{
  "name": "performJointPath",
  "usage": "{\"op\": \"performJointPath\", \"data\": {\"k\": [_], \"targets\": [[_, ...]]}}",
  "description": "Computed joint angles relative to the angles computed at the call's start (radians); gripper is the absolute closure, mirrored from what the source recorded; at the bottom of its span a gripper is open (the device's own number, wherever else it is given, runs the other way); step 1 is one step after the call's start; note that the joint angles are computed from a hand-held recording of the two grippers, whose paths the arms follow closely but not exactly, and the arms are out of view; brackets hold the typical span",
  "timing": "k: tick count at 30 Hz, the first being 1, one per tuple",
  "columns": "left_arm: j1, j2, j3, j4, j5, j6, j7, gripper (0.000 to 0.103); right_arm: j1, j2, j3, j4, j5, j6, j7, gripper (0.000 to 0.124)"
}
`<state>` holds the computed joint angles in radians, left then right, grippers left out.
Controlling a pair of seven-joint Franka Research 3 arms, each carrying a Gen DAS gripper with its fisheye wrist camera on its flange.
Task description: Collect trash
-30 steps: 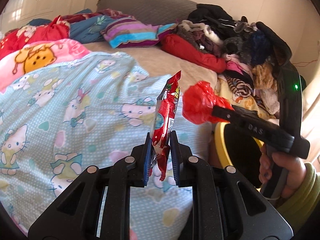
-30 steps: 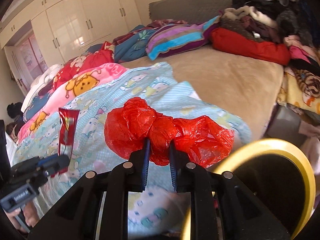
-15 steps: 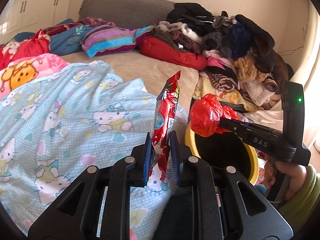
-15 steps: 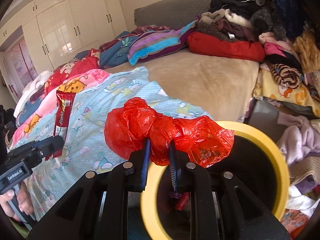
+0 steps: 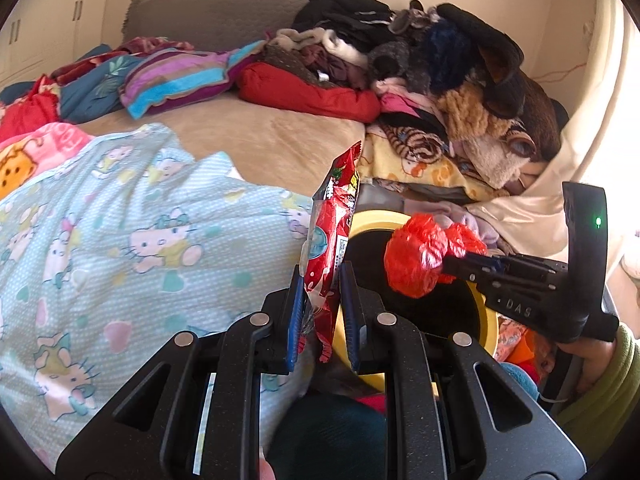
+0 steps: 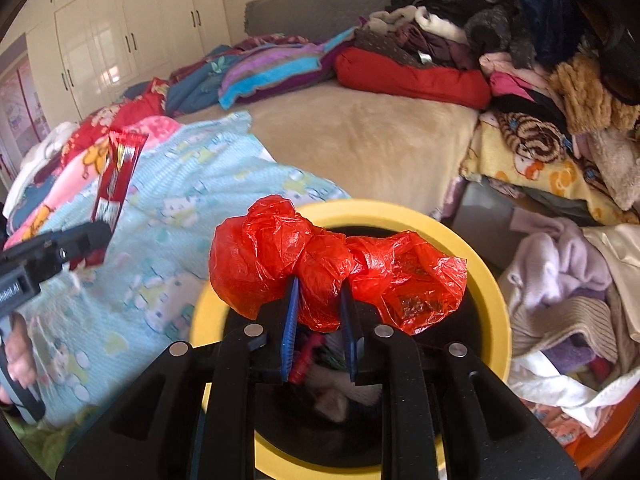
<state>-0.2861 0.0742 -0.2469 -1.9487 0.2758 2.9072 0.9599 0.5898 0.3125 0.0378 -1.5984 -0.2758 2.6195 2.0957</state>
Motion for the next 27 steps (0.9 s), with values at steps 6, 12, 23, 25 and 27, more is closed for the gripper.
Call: {"op": "performJointPath", "data": {"k": [6, 12, 23, 25, 27], "targets": [[-0.019, 0.096, -0.022, 0.120, -0.033, -0.053, 0.073, 0.091, -0.014, -0.035, -0.004, -0.071, -0.010, -0.005, 0.015, 0.101], [-0.052, 0.205, -0.027, 0.265, -0.033, -0.143, 0.117, 0.081, -0.020, -0.072, -0.005, -0.136, -0.049, 0.011, 0.075, 0.075], [-0.092, 0.129, 0.046, 0.163, 0.116, -0.086, -0.077, 0.014, -0.024, -0.209, 0.008, -0.293, -0.341, 0.114, 0.442, 0.034], [-0.092, 0.074, 0.072, 0.093, 0.198, -0.022, -0.186, 0.011, -0.022, -0.225, 0.014, -0.305, -0.473, 0.149, 0.595, 0.031], [-0.078, 0.033, 0.075, 0.055, 0.248, -0.014, -0.254, 0.011, -0.021, -0.228, 0.023, -0.290, -0.612, 0.151, 0.734, 0.027]]}}
